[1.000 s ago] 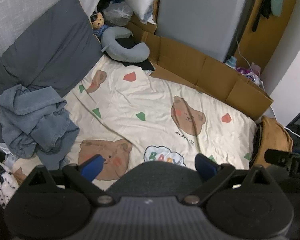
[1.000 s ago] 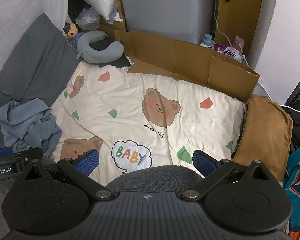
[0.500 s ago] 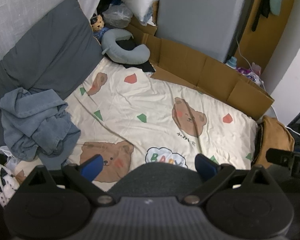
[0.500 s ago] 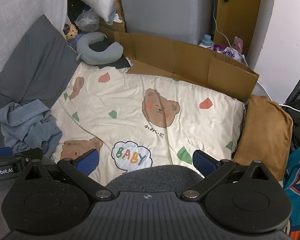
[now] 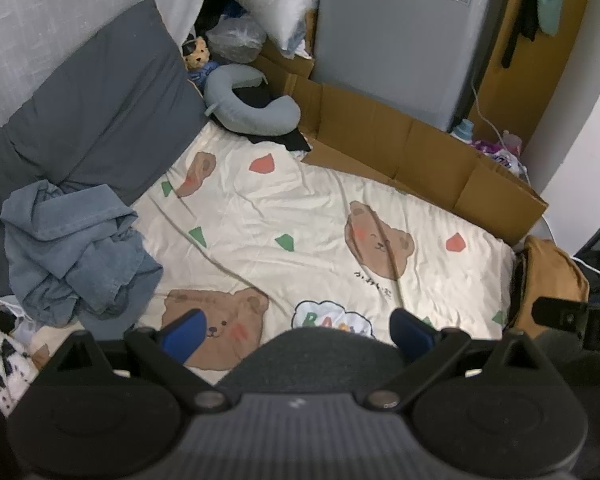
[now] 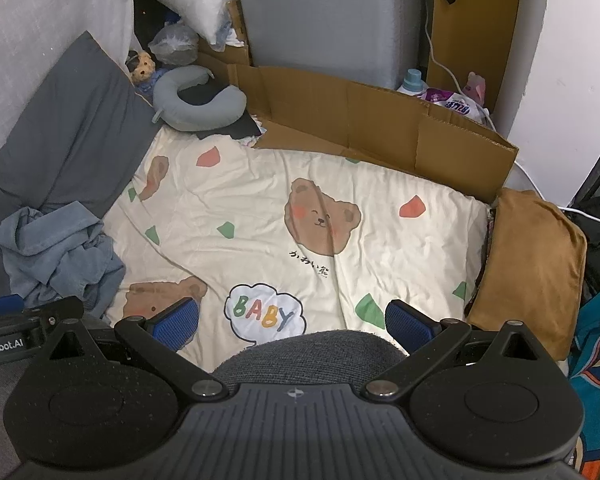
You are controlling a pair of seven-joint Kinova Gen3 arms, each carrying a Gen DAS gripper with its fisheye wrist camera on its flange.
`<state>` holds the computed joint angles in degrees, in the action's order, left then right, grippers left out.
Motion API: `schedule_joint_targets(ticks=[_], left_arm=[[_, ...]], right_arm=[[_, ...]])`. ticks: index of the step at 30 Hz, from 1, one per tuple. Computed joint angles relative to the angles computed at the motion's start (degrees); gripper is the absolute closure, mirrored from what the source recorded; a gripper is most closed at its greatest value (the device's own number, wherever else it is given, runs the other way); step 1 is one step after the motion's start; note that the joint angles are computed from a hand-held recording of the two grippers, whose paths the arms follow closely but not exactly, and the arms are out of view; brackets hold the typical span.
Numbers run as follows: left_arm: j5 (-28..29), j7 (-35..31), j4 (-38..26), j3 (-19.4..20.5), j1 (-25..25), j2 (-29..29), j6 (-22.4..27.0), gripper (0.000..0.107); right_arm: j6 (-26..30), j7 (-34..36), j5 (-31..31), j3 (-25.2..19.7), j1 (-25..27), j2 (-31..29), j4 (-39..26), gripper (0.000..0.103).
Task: Fold clothes
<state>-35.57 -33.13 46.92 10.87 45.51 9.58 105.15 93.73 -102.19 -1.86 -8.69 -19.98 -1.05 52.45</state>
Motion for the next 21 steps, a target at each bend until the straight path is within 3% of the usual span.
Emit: schedule_joint_targets(ticks=[21], left_arm=[[-0.92, -0.79, -2.63, -1.16, 1.61, 1.36, 2.67, 0.008]], right_arm=[[1.48, -0.05, 0.41, 0.00, -0.34, 0.79, -1.60, 0.001]])
